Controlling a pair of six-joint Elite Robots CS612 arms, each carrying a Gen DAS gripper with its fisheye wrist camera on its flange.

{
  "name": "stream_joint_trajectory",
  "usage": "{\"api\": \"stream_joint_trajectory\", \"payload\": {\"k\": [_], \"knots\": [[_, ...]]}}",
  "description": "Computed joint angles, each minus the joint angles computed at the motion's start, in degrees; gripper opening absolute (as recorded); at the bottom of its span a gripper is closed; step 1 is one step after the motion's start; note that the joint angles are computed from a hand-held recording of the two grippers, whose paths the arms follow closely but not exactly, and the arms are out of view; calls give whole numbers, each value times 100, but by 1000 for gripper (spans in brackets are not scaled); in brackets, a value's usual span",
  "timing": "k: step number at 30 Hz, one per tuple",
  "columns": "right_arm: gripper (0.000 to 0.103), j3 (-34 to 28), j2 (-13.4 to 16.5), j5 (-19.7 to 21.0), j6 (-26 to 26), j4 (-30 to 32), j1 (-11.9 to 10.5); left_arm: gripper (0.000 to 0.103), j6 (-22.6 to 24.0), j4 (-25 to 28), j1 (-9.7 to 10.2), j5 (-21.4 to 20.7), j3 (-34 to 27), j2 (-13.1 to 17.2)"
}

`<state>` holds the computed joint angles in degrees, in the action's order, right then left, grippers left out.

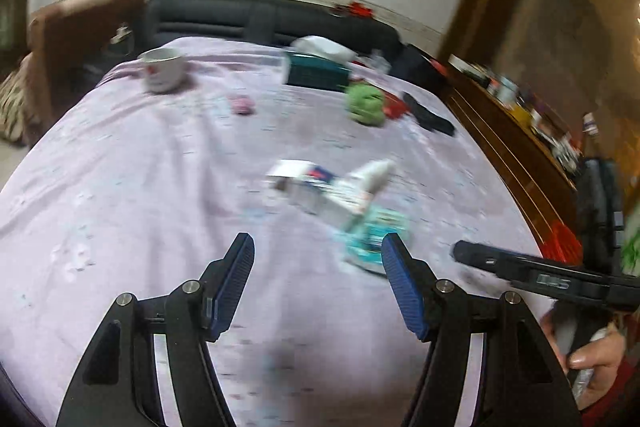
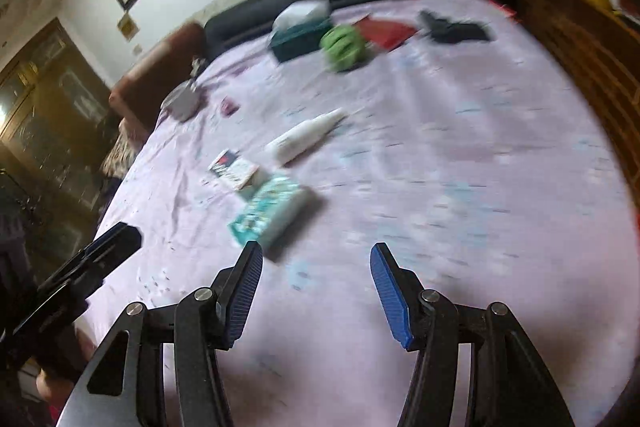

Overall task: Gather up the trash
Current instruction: 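Return both grippers to the bed over the white box and wipes pack, then grasp the blue-green wipes pack with the right gripper while the left grasps the white medicine box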

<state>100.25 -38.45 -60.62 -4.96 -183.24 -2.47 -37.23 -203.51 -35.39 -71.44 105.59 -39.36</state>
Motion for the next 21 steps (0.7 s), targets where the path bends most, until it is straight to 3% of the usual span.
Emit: {"api": "stream_joint_trajectory", "payload": {"k": [6, 10, 12, 15, 21], "knots": [[59, -823, 417, -275, 305, 945, 390, 65, -265, -179, 174, -59, 146, 14], [47, -1116, 585, -302, 422, 1167, 532, 65, -309, -212, 230, -102, 172, 13], [22, -1110, 610, -384, 457, 978, 576, 65, -307, -125, 236, -128, 139, -4], [14, -968, 543, -343, 446, 697, 539, 70, -285, 10, 238, -211, 31, 4], [13, -569, 414, -697, 641, -625, 327, 73, -731, 488, 282, -516, -469, 129]]}}
